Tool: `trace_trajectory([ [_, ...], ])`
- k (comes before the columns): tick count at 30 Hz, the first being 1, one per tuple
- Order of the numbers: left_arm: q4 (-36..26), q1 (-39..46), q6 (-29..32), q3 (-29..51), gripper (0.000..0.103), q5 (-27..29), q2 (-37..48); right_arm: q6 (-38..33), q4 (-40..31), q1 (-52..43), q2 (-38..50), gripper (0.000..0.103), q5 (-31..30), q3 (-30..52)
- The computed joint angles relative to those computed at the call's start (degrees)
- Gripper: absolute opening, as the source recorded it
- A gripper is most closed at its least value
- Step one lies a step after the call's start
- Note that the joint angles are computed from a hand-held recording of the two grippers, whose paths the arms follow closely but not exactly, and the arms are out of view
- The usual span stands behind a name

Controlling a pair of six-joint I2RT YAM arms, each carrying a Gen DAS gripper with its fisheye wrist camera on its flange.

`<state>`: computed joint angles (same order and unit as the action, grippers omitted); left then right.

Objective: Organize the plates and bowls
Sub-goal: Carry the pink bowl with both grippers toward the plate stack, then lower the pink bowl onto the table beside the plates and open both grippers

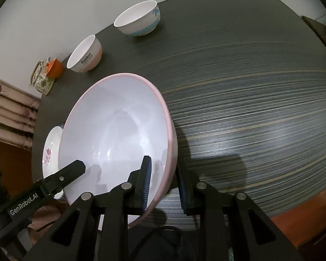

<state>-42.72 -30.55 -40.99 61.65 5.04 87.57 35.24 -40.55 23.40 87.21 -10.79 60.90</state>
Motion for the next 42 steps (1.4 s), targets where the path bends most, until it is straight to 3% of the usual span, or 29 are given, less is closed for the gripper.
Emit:
trace_trajectory([
  [18,1.1,0.8,0.8,0.3,0.017,-0.2,2.3,-0.9,1.5,-0.5,0.8,0.025,-1.9,-1.0],
  [35,0.4,2.9,2.0,1.8,0.018,1.0,2.5,-0.9,0.8,0.6,0.7,0.047,-0.5,0.4],
  [42,-0.2,3.7,2.7,3.2,0.027,1.1,2.5,-3.3,1.0,-2.3,-0.5,0.052,-2.3,1.8],
])
